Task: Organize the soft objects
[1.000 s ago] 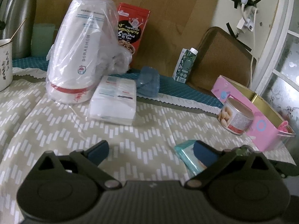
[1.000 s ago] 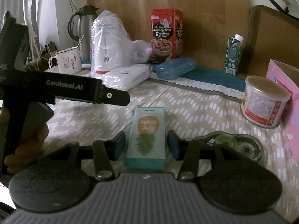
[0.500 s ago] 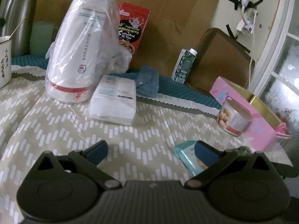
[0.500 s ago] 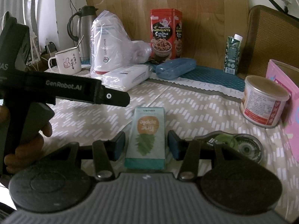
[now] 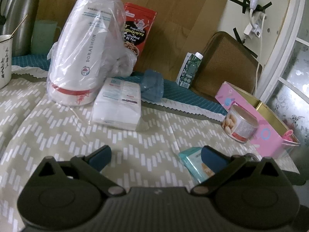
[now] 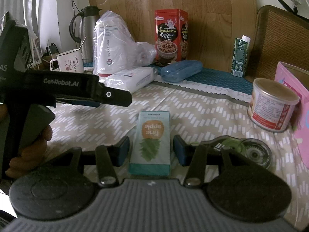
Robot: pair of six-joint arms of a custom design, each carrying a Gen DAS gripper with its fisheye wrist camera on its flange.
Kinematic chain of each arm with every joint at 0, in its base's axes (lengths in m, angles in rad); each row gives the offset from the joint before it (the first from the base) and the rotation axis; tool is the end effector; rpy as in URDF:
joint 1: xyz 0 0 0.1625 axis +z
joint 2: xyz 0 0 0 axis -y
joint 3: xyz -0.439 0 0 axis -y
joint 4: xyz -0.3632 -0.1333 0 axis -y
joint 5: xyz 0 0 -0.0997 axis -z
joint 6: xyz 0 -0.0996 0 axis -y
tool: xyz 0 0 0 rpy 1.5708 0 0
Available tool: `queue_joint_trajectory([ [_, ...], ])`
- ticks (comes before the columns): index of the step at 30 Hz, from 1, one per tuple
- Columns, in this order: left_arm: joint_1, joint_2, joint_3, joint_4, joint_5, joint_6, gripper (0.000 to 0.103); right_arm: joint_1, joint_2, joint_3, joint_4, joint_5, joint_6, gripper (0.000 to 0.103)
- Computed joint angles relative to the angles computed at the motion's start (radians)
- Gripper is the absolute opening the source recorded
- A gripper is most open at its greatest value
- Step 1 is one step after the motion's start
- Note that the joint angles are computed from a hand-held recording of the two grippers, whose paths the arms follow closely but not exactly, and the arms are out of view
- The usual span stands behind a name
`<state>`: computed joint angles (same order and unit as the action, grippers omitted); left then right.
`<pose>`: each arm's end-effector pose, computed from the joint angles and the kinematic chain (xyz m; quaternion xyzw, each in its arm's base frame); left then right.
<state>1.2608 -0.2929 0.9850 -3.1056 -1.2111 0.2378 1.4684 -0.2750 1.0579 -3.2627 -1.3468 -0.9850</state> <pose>-0.0947 -0.8474 0.0699 0.1724 0.8841 -0.4080 0.1486 0.0710 -0.8294 0.0445 0.4257 -0.7864 0.4253 0.1397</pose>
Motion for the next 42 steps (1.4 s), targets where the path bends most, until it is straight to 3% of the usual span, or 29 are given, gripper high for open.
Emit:
queue_joint_trajectory([
  [16,-0.002,0.006,-0.009,0.005,0.012,0.014,0.103,0.001,0.001,-0.001,-0.004,-0.004,0.003,0.054],
  [19,-0.003,0.009,-0.013,0.007,0.016,0.018,0.103,0.001,0.001,-0.002,-0.006,-0.007,0.007,0.060],
  [23,-0.004,0.010,-0.015,0.011,0.020,0.024,0.103,0.002,0.004,-0.006,-0.012,-0.011,0.019,0.060],
  [29,-0.010,0.015,-0.024,0.023,0.046,0.042,0.103,0.007,-0.004,0.030,-0.063,-0.048,0.021,0.064],
  [36,-0.024,0.031,-0.043,0.036,0.103,0.075,0.103,-0.002,-0.021,0.078,-0.096,-0.042,0.021,0.064],
  [42,-0.026,0.028,-0.035,0.031,0.109,0.079,0.103,-0.003,-0.020,0.081,-0.104,-0.042,0.013,0.064],
])
